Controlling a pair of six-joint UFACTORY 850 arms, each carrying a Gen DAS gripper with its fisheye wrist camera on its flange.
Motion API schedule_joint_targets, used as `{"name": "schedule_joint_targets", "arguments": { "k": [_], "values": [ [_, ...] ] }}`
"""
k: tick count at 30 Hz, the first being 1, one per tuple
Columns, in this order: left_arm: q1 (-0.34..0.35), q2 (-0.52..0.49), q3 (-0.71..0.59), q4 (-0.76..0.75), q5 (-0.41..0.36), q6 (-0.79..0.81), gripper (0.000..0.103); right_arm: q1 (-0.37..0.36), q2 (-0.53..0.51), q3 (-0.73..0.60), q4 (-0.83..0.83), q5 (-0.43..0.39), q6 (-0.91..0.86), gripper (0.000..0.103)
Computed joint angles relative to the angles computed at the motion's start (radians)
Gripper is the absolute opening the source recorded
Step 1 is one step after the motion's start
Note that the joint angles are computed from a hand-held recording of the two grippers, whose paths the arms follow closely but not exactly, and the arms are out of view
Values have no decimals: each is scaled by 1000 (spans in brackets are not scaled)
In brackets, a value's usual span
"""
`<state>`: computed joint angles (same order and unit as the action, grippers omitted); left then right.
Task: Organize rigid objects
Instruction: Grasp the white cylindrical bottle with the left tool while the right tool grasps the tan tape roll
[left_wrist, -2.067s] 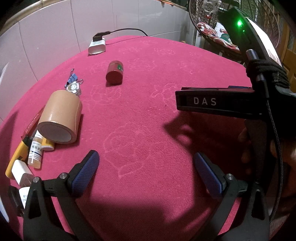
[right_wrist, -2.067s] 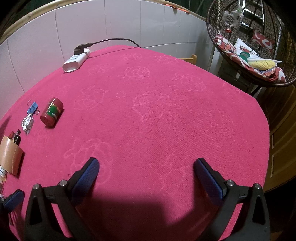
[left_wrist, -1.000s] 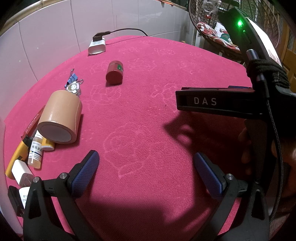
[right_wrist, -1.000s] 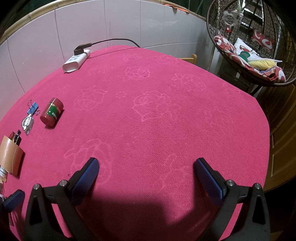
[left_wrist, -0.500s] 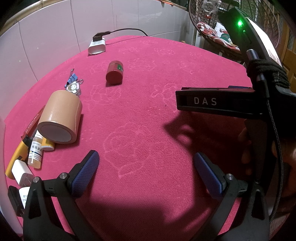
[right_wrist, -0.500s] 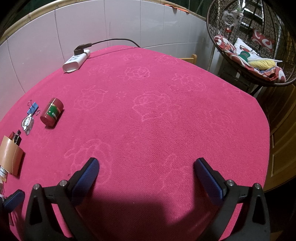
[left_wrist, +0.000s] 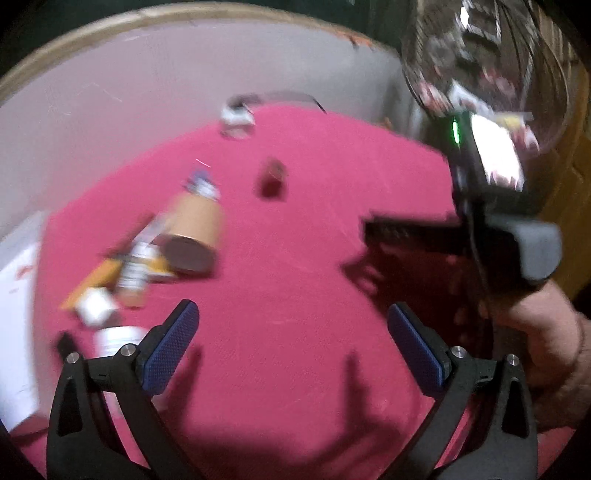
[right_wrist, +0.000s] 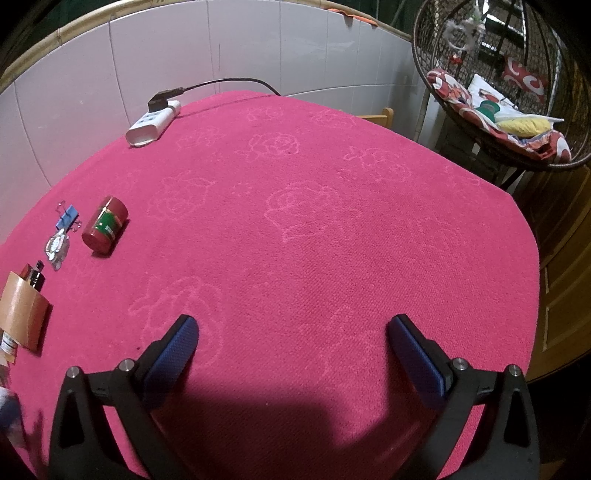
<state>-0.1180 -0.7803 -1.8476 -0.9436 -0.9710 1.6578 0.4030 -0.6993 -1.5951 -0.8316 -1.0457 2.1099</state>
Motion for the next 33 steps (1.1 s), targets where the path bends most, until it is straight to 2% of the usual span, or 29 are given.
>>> {"name": "schedule_joint_targets", "arguments": {
  "k": [3,7,10,12,15,17,19,22,24,27,30,31,32,33],
  "values": [
    [66,-36,-86,-76,-17,-87,103,11,47,75,-100,82,84,103],
    [121,-100,-186,-119,87,-190,103,28,85,135,-291,195,164,103],
    [131,-131,-228,-59,116,-252,103,33,76,103,-348,236,76,103],
    [131,-154,-260,-6,89,-307,103,34,65,72,-373,263,28,103],
    [120,-167,-274,61,40,-348,103,17,54,40,-480,389,3,103],
    [103,-146,-238,98,52,-335,103,2,23,-21,-462,433,-127,103],
    [76,-127,-200,137,108,-333,103,-3,-31,-111,-420,444,-294,103],
    [53,-135,-205,194,132,-369,102,-21,-113,-245,-298,498,-548,103],
    [48,-146,-219,216,122,-396,97,-30,-170,-333,-207,510,-714,101],
    [42,-144,-210,240,136,-393,90,-34,-243,-445,-71,504,-926,92],
    [36,-145,-205,255,156,-384,69,-45,-276,-491,85,518,-1089,64],
    [36,-155,-218,268,145,-401,50,-47,-275,-491,101,525,-1101,63],
    [37,-163,-227,273,136,-409,39,-48,-268,-478,103,539,-1092,63],
    [40,-155,-212,251,151,-386,36,-49,-257,-461,112,555,-1086,61]
  ]
}}
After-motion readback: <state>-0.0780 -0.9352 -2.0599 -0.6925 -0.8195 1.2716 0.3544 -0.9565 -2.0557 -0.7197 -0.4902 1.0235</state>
